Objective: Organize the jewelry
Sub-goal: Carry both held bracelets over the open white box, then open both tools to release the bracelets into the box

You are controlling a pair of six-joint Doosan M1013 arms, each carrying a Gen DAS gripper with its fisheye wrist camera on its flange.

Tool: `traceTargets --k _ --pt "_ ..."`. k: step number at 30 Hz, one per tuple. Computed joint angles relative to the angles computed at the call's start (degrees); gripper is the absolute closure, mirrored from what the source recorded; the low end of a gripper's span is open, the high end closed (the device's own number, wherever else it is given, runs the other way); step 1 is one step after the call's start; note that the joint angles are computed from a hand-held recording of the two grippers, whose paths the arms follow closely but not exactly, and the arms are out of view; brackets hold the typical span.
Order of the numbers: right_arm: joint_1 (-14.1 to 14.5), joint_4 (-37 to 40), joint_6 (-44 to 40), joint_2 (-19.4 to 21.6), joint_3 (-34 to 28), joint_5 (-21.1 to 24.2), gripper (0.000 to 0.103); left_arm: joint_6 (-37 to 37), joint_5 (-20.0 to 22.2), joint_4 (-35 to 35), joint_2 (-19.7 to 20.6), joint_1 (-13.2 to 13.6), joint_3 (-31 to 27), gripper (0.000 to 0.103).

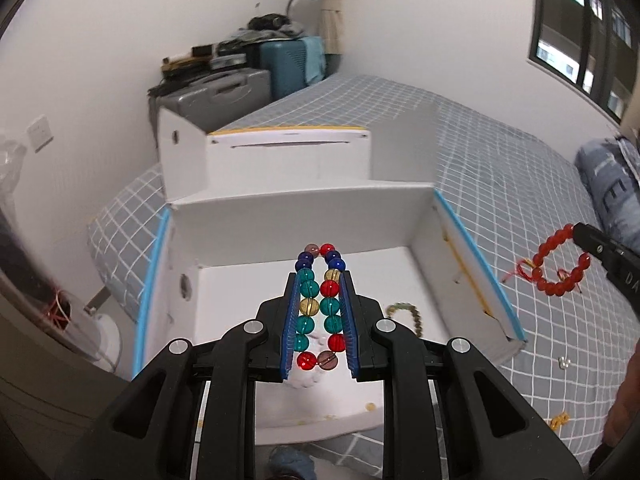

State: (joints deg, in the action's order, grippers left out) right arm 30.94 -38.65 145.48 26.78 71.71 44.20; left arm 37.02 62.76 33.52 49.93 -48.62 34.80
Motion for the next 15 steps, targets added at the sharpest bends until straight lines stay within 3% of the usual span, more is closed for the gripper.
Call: traceTargets --k 15 --pt "1.7 13.0 -18.1 9.1 -11.1 0.5 0.09 1.0 3.5 -5.6 1.8 3.2 -1.1 0.084"
